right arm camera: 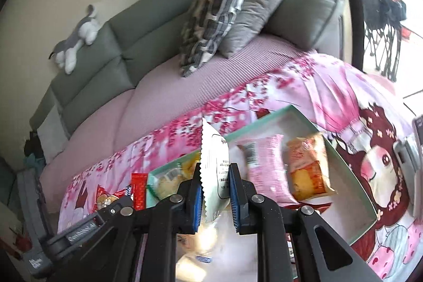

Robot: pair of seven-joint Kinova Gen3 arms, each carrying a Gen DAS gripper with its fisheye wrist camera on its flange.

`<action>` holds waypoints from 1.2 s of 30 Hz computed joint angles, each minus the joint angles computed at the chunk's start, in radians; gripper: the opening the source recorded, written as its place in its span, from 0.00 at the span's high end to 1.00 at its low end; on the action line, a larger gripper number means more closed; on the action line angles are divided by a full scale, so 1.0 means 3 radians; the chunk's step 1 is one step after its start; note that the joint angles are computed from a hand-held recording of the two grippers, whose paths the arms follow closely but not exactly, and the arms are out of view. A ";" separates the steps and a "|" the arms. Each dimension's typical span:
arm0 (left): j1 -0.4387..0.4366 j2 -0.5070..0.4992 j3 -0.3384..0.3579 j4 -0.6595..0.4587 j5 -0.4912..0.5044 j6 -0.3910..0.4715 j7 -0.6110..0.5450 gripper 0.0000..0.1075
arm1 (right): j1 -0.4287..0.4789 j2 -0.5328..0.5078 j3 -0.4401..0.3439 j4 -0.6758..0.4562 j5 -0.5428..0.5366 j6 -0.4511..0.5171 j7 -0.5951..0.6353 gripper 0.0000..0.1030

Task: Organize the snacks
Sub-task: 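Carry the red candy bag with the left tool while the right tool carries the cracker bag over the tray, then open the left tool to drop the red bag while the right tool releases the cracker bag into the tray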

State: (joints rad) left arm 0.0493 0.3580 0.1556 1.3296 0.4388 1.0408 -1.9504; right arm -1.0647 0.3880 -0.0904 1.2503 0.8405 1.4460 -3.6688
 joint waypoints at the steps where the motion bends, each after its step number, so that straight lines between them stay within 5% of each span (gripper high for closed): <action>1: 0.0054 0.0005 -0.0007 0.0010 -0.0057 -0.0039 0.0028 0.55 | 0.0014 -0.0035 -0.0004 0.0080 -0.0016 -0.0061 -0.0064 0.81; 22: 0.0349 -0.0026 0.0011 0.0248 -0.0424 -0.0293 0.0237 0.55 | 0.0189 -0.0192 -0.0127 0.0460 -0.0059 -0.0445 -0.0282 0.81; 36: 0.0385 0.0016 0.0021 0.0220 -0.0392 -0.0144 0.0206 0.55 | 0.0207 -0.0221 -0.0157 0.0498 -0.0061 -0.0434 -0.0331 0.81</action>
